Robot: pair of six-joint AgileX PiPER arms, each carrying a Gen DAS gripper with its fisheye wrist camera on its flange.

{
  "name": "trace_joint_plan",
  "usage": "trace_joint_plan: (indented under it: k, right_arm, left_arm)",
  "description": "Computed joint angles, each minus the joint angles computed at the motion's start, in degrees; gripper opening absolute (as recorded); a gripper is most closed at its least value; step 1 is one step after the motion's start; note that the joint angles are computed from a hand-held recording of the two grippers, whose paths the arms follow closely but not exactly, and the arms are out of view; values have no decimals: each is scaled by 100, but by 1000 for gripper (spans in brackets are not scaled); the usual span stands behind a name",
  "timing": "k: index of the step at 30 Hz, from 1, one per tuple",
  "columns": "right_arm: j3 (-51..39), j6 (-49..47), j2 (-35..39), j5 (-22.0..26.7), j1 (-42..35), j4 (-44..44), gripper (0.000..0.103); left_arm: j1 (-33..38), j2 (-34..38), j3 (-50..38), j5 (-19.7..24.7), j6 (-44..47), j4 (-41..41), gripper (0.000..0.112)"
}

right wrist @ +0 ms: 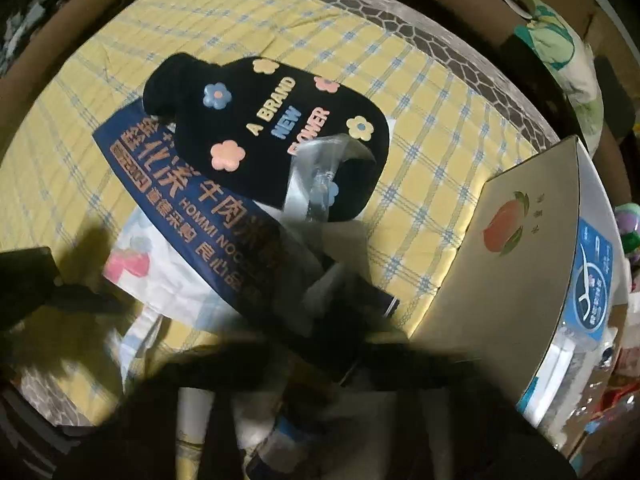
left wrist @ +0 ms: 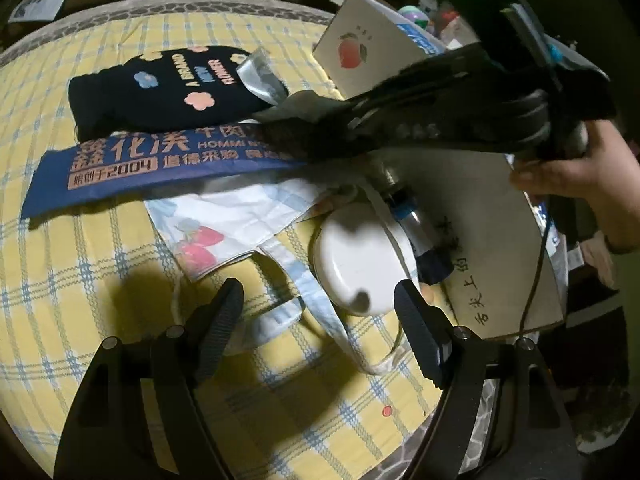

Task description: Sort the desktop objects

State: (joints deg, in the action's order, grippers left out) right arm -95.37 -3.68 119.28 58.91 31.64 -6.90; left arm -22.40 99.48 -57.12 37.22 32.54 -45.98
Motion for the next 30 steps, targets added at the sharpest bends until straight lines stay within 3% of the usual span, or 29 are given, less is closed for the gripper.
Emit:
trace_joint_plan:
  k: [4, 8, 12, 14, 18, 21, 22, 23, 24, 25, 26, 30]
  right_arm:
    - [714, -93, -680, -799, -169, 450, 7]
    - [1111, -677, -1317, -1131, -601, 1817, 7]
    - [1158, -1213, -1791, -963, -945, 3099, 7]
    - [1214, -1298, -2082, -864, -986, 3574, 7]
    - [1256, -1408, -2611, -665, -1078, 4186, 7]
    - [1206, -1319, -2974, -449, -1225, 4256, 7]
    - [1203, -1277, -3122, -361, -1294, 4226, 7]
    - [1212, -1247, -3256, -270, -1375, 4177, 7]
    - [1225, -1225, -3390, -178, -1482, 4125, 7]
    - [1254, -1240, -3534, -71, -1646, 4108, 8]
    - [1312, -1272, -3666, 11, -1808, 4113, 8]
    - [1616, -1559, -4264, 470, -2721, 4226, 9]
  left_arm:
    - [99, -183, 26, -22, -65, 9, 75]
    - [232, -425, -80, 4, -185, -10, 75]
    - [132, -595, -376, -91, -512, 158, 78]
    - [-80, -604, -611, -321, -980, 584, 92]
    - [-353, -583, -1205, -540, -2051, 1520, 92]
    - [-350, -531, -1566, -330, -1649, 984, 89]
    - [-426, -569, -1644, -314, -1593, 965, 80]
    - [-522, -567, -1771, -262, -1639, 1050, 59]
    - [-651, -510, -1986, -131, -1838, 1251, 46]
    - [-767, -439, -2157, -22, -1874, 1247, 23]
    - [-899, -373, -2323, 53, -1968, 1325, 13]
    - [-1669, -50, -3054, 142, -2572, 1908, 12]
